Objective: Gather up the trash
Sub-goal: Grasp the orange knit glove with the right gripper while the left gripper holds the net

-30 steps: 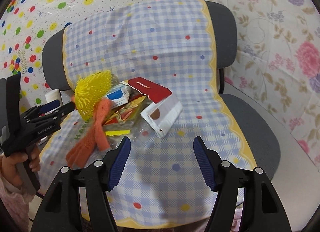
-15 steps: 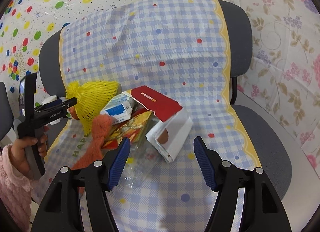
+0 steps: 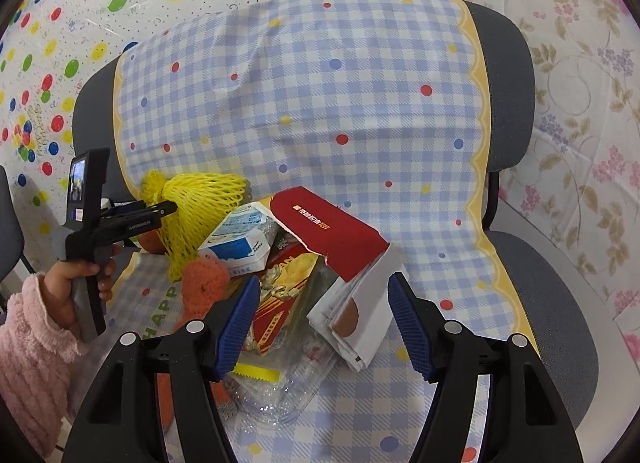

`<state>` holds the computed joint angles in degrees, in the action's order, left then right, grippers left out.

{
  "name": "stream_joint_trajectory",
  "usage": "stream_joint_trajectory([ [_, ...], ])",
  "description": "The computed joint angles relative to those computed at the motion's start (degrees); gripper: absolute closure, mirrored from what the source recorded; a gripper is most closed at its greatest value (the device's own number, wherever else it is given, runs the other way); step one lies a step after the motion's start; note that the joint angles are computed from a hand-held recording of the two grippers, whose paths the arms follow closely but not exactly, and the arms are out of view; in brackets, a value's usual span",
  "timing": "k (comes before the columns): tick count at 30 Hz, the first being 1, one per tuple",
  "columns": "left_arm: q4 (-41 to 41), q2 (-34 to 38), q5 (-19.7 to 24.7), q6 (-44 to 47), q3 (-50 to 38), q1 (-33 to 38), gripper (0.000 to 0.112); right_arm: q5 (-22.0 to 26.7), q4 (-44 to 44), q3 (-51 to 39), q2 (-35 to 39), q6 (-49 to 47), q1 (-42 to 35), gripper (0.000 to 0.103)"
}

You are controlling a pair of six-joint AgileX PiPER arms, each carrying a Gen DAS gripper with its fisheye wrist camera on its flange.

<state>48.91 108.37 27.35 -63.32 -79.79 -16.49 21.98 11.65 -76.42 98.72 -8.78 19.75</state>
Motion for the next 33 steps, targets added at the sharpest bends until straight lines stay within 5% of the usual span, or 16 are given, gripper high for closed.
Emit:
stream_joint_trajectory([
  [3, -2.4, 2.3, 1.3, 3.8, -3.7, -0.1, 0.042, 0.2, -0.7, -0.4, 0.4, 0.9, 0.0, 0.036],
  [10, -1.5, -3.1, -0.2, 2.5, 1.5, -1.3, 0.084, 0.2, -3.8, 1.9, -1.7, 3.4, 0.5, 0.036],
  [16, 11.9, -17.5, 1.9, -15.8, 15.4, -8.1, 0.089, -0.2, -2.8, 5.7, -5.0, 2.5, 1.5, 0.036],
  [22, 15.7, -26.9, 17.9, -25.9, 22.1, -18.7, 0.089, 0.0, 5.0, 7.1, -5.0, -4.1, 4.5, 0.037],
  [25, 16.9, -28.9, 22.3, -30.3, 25.0, -22.2, 0.089, 0.6, 7.0, 4.6, -2.3, -6.4, 6.8, 0.050],
  [33, 14.6, -31.5, 22.1, -32.4, 30.2, -22.6, 0.089, 3.9, 1.7, -8.6, 10.3, 0.2, 10.5, 0.053],
])
